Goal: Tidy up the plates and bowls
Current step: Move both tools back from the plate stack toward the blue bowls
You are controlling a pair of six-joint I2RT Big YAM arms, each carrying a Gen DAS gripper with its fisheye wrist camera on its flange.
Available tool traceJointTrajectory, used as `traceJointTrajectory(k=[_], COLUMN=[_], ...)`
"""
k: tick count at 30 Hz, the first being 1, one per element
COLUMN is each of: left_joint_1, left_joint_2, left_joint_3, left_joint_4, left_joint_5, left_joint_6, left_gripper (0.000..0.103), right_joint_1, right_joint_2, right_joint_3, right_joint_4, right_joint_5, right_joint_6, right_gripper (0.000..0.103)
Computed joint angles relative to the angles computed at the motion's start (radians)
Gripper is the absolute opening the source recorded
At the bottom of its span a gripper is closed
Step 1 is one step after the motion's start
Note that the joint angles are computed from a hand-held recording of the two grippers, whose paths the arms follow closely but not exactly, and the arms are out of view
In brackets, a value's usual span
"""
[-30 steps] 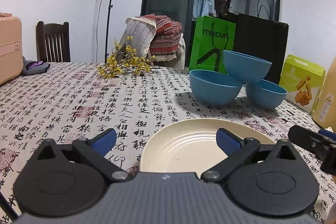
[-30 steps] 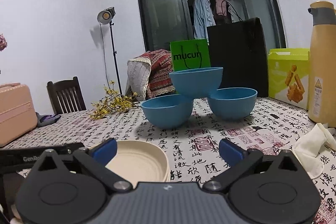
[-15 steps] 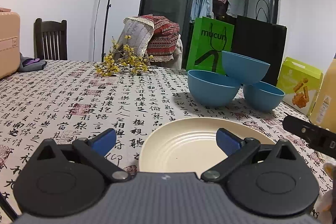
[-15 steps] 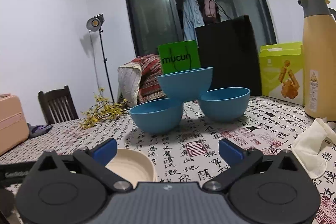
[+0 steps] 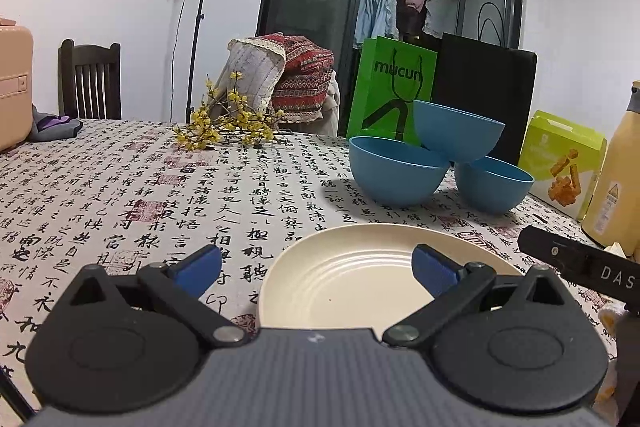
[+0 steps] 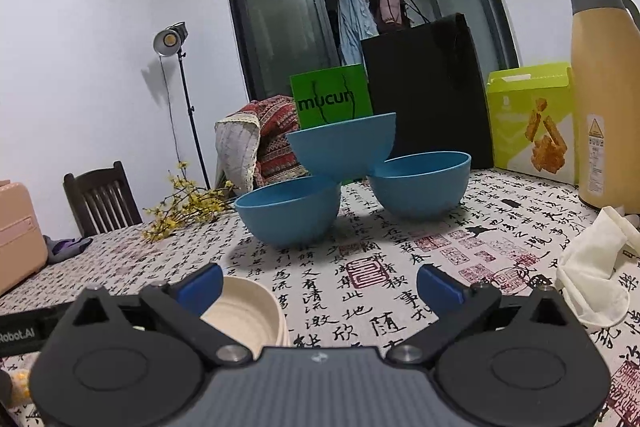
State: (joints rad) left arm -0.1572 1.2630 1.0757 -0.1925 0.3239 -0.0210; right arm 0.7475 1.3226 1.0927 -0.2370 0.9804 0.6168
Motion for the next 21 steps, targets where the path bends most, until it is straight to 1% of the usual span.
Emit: traceJointTrajectory(k=[3, 6, 13, 18, 21], left_joint_1=[0.0, 0.002, -0.003, -0.01, -0.012], left_joint_2=[0.003, 0.008, 0.008, 0.004, 0.006], left_joint_3=[0.005, 0.011, 0.012, 0.008, 0.029], left_joint_4=[-0.011, -0.023, -0.026, -0.023, -0.067], left_joint_5=[0.001, 0.0, -0.014, -0.04, -0.046], left_joint_6=[0.0, -0.003, 0.005, 0.01, 0.021], left_gripper=[0.103, 0.103, 0.103, 0.103, 0.103], right_joint_1=[-0.006, -0.008, 0.004, 0.012, 0.017], right_joint_2=[0.003, 0.004, 0.003, 0.003, 0.001], right_joint_3=[0.01, 0.011, -0.004, -0.013, -0.018], right_joint_4=[-0.031, -0.037, 0.021, 0.054, 0.065], right_joint_5=[-0.012, -0.015, 0.006, 0.033, 0.046], right_joint_6=[0.029, 0.039, -0.012, -0.035, -0.039], right_gripper=[0.103, 0.103, 0.103, 0.103, 0.103])
